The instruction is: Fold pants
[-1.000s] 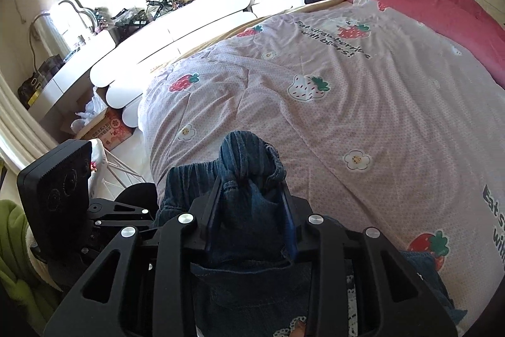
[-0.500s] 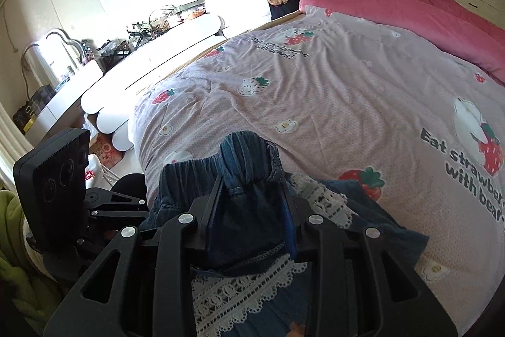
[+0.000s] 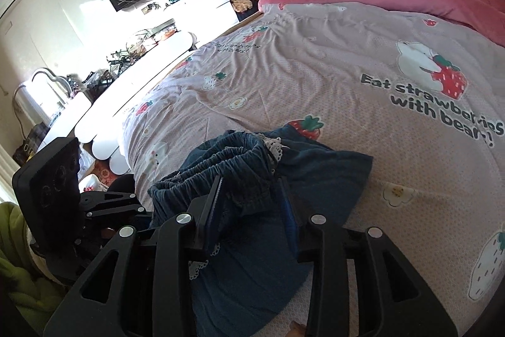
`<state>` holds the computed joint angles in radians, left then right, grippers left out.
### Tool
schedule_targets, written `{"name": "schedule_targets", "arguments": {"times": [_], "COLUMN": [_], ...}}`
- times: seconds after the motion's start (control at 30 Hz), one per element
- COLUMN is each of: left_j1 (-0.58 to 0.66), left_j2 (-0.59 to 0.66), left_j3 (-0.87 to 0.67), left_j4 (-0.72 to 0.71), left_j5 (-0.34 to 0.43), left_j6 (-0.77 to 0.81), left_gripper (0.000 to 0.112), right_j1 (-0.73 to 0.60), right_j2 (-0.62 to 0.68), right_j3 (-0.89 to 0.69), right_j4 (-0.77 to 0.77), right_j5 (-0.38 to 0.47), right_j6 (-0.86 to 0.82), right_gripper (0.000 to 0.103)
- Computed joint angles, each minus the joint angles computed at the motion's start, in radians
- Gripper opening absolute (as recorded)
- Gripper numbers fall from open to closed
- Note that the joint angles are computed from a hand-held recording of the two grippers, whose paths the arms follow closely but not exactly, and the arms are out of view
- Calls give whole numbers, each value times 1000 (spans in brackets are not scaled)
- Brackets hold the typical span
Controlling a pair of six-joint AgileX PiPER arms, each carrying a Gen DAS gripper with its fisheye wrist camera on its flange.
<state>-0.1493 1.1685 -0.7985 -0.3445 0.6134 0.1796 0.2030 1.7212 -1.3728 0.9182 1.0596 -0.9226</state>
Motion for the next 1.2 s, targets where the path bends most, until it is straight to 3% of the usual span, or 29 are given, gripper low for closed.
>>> {"name": "schedule_targets", "arguments": {"times": [0.07, 0.3, 0.37, 0.47, 0.6, 0.67, 0.77, 0.93, 1.1, 1.2], "left_j1": [-30, -115, -68, 89, 360, 420, 476, 416, 357, 328], "left_j2": [-16, 11, -6, -51, -112, -93, 13, 176, 255, 303], "left_j3": [11, 33, 38, 34, -9, -50, -137, -246, -275, -293], "left_j4": [-6, -105, -212, -393, -433, -388, -310, -217, -165, -148], "left_j5": [5, -4, 31, 162, 295, 280, 260, 218, 201, 200], "left_j6": [-5, 94, 200, 378, 485, 451, 400, 323, 342, 356], "left_gripper": [49, 66, 68, 72, 85, 88, 88, 88, 88, 88], "right_j1": [-26, -75, -79, -89, -74, -49, 7, 189, 519, 640], "right_j2": [-4, -41, -57, -103, -187, -233, -304, -387, -385, -332], "right_j3": [10, 61, 78, 113, 157, 185, 232, 292, 325, 315], "right_j4": [7, -19, -22, -22, -31, -37, -37, -111, -406, -583], "right_j5": [6, -16, -26, -46, -73, -84, -78, -121, -315, -387], "right_j6": [3, 35, 37, 37, 10, -10, -46, -37, 97, 187], "right_gripper": [49, 60, 66, 72, 76, 77, 77, 77, 74, 59]}}
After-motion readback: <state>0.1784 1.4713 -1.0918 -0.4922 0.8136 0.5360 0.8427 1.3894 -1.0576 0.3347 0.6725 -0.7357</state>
